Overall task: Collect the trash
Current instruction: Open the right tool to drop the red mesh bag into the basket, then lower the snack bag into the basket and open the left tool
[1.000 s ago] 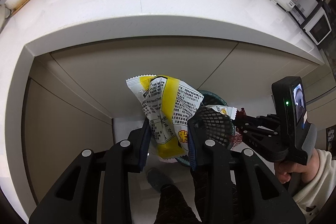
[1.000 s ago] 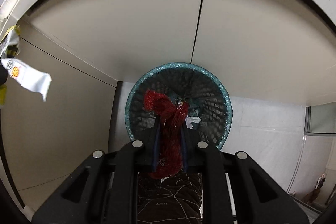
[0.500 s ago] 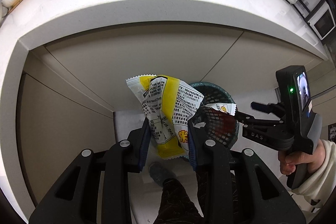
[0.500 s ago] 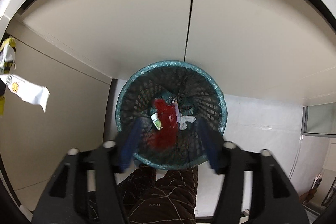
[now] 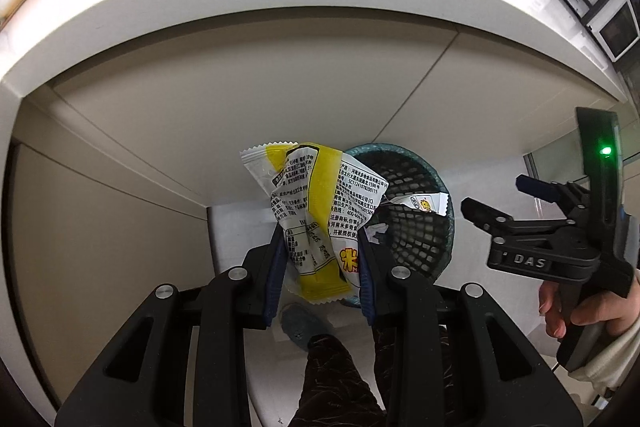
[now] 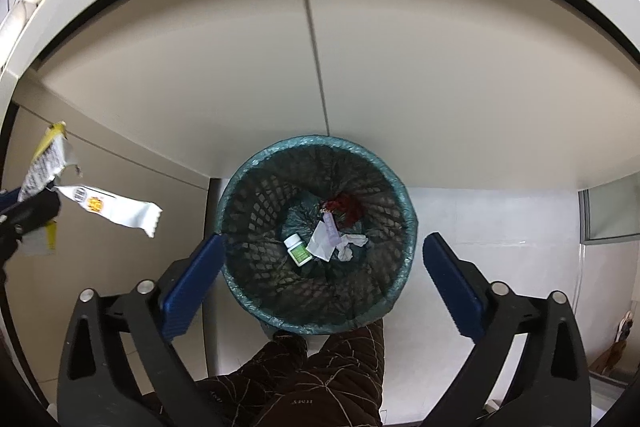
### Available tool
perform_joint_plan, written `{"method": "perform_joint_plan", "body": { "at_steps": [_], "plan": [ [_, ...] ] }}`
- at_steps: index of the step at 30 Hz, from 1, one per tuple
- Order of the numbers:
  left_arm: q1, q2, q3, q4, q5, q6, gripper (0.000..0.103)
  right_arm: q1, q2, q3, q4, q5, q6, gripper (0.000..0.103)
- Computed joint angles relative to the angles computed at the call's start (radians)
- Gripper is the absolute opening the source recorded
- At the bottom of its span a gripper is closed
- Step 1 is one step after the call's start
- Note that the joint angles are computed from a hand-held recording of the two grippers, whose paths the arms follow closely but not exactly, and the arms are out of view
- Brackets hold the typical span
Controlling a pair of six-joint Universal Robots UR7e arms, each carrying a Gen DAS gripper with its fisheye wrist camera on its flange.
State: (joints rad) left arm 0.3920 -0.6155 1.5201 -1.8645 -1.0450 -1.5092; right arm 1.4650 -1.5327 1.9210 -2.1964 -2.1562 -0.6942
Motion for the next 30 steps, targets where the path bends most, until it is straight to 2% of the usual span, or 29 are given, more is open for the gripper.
{"method": "perform_joint_plan", "body": {
  "at_steps": [15,22,30],
  "plan": [
    [0.027,0.083,-0.039,-0.066,-0.023,0.101,0.03,-0.037,-0.02,-0.091,0.013,0.024,0.006,0.095],
    [0.048,0.13,-0.075,-0.086,-0.039,0.167,0.03,-0.026,-0.037,-0.145,0.019,0.045,-0.021,0.095],
    [0.081,0.174,-0.097,-0.125,-0.081,0.192,0.031,-0.019,-0.029,-0.215,0.047,0.071,-0.025,0.095]
  ]
}}
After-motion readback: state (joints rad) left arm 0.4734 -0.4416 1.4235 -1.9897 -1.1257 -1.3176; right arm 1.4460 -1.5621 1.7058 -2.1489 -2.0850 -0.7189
